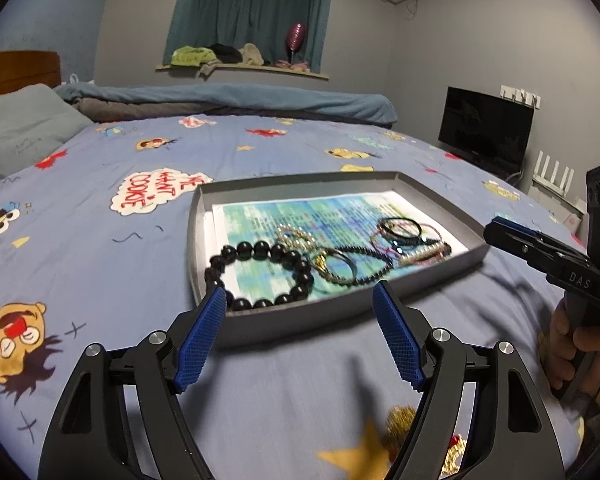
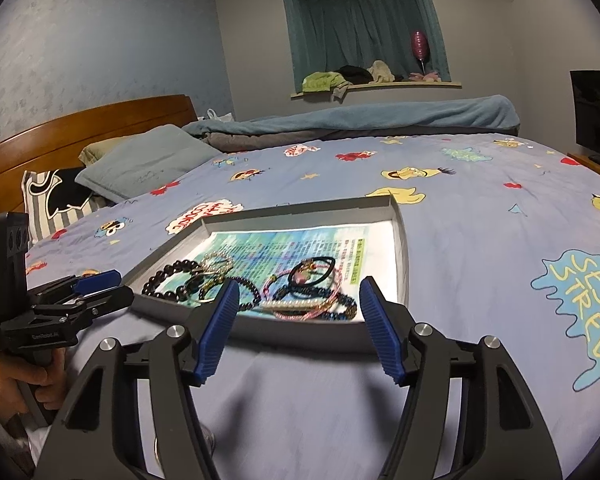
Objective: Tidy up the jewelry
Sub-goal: 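Grasp the red bead gold chain necklace with the left tool while the right tool reaches the silver bangle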
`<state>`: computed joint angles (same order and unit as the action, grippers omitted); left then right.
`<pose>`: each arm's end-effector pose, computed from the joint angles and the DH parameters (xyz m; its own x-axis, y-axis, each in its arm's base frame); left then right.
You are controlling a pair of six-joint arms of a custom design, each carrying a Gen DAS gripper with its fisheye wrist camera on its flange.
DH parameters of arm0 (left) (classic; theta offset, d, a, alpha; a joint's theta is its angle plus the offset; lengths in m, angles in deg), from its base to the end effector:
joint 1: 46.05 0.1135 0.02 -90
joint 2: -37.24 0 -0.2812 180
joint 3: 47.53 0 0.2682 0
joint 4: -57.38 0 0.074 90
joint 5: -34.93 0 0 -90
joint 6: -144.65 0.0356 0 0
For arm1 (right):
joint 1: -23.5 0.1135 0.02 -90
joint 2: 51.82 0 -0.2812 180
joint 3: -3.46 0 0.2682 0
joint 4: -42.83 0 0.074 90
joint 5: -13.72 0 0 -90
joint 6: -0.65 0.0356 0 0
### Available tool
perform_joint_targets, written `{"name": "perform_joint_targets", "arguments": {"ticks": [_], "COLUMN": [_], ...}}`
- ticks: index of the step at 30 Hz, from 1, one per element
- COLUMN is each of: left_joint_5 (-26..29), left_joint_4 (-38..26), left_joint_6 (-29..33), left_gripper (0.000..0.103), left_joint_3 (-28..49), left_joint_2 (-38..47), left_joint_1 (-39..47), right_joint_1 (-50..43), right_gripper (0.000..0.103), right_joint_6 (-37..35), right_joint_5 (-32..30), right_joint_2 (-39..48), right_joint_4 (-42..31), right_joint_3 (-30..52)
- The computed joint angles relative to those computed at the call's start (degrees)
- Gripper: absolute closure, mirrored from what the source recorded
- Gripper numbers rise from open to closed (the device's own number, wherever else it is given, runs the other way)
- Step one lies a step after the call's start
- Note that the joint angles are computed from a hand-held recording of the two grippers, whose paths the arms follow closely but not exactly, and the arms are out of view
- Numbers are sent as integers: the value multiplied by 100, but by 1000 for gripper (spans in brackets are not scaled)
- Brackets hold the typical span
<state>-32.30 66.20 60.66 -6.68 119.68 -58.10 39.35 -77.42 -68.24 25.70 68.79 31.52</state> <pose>0.2645 -0.0706 0.1564 -0.4730 0.1997 -0.8582 0.5634 0.8174 -0.1203 0.2262 0.0591 0.1407 -0.4057 0.0976 -0.9088 -0.0646 0.9887 0.1350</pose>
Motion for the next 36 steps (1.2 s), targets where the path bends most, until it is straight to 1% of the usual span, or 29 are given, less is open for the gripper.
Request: {"name": "perform_joint_targets", "arguments": {"ticks": [7,11,15,21,30,36], "left_joint_5": [110,243,333,261,126,71], "left_joint_4": [-304,-512,-697,-875,-1158,-1403], "left_joint_6": [268,433,631,845,1070,1081], "left_gripper": [27,27,27,27,27,37], "left_joint_3": [-339,-500,-658,-845,-920,-803], "left_joint_2": [-468,-750,-986,-1190,-1225,-1026], "left_joint_1": [17,9,-75,-324,-617,-661], "right_joint_1": [223,335,587,930,1596,1544], "right_gripper": [38,38,36,34,34,34], "right_joint_6": [17,106,129,96,-115,-172], "right_joint_5": [122,80,233,285,565,461], "right_joint_2": [-243,-426,-745,-1081,-1041,-858], "right_joint_4": [-256,-565,-930,-1402,-1744,-1794], "right_joint_3": [-125,-180,-298,-421,-447,-331]}}
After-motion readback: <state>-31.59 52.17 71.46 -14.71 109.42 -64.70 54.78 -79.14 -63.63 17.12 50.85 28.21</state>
